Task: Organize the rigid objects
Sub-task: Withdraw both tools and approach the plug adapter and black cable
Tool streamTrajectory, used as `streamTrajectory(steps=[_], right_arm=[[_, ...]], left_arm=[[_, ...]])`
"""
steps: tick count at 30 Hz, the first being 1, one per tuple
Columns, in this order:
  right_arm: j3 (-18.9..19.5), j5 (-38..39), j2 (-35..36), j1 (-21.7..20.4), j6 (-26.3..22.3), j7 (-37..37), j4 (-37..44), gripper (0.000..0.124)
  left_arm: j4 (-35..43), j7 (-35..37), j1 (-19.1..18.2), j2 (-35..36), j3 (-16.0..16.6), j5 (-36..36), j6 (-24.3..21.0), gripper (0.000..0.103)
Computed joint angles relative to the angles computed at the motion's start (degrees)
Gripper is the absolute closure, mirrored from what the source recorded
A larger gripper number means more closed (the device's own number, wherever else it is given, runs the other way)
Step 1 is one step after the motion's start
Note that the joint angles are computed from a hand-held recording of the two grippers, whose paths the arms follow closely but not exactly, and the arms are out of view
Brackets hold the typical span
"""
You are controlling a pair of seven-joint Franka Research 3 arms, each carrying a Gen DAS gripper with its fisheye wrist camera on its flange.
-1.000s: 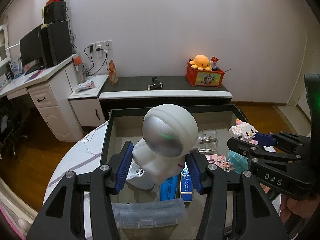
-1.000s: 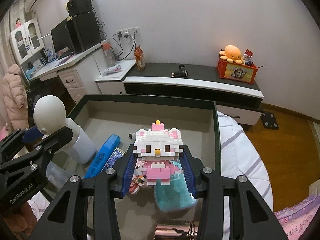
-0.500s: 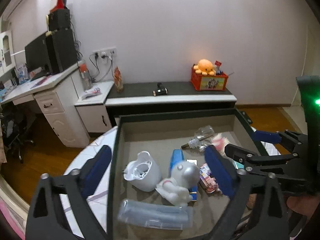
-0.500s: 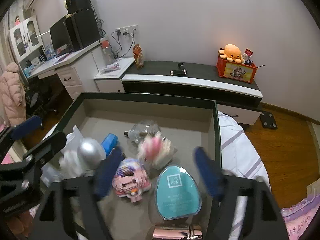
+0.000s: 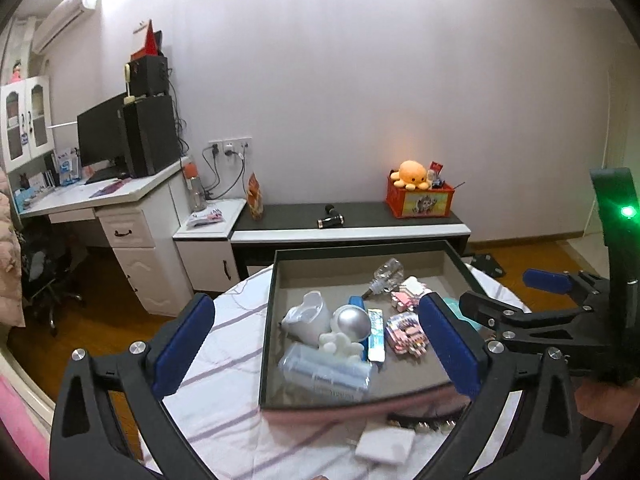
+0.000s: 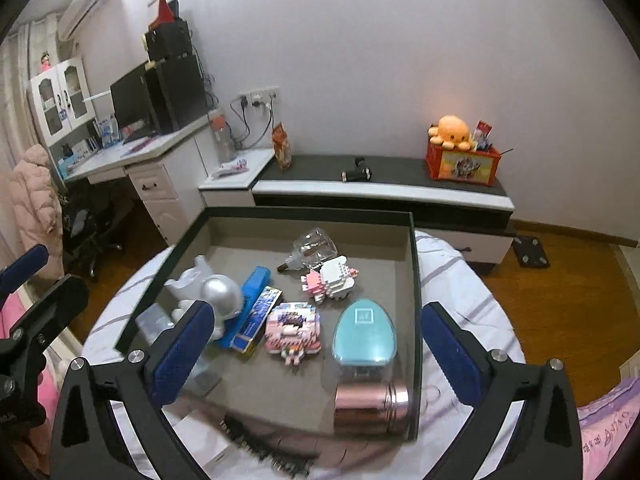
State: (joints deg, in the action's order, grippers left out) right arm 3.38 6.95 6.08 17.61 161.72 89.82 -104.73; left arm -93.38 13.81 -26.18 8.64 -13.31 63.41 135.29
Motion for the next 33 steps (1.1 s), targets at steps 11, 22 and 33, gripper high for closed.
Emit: streamTrajectory(steps=[11,22,33], right_arm=[[2.2,0.9,-17.6,0.3,9.3,0.9,-20.4,0.021],[7.2,1.8,-28.0,-3.3,13.2,2.2,-31.2,0.021],[7.7,3.6,-31.6,-3.4,14.1,3.6,-36.5,0.021]], left_arm=[[-14.2,-9.7,1.2,-12.8,-5.5,1.7,-2.5,0.000],[-20.4,-13.7,2.1,-18.0,-10.3,-0.2,-6.5,0.000],[-21.8,-14.9,1.0,-18.7,-12.1,-0.3,-9.9,0.000]])
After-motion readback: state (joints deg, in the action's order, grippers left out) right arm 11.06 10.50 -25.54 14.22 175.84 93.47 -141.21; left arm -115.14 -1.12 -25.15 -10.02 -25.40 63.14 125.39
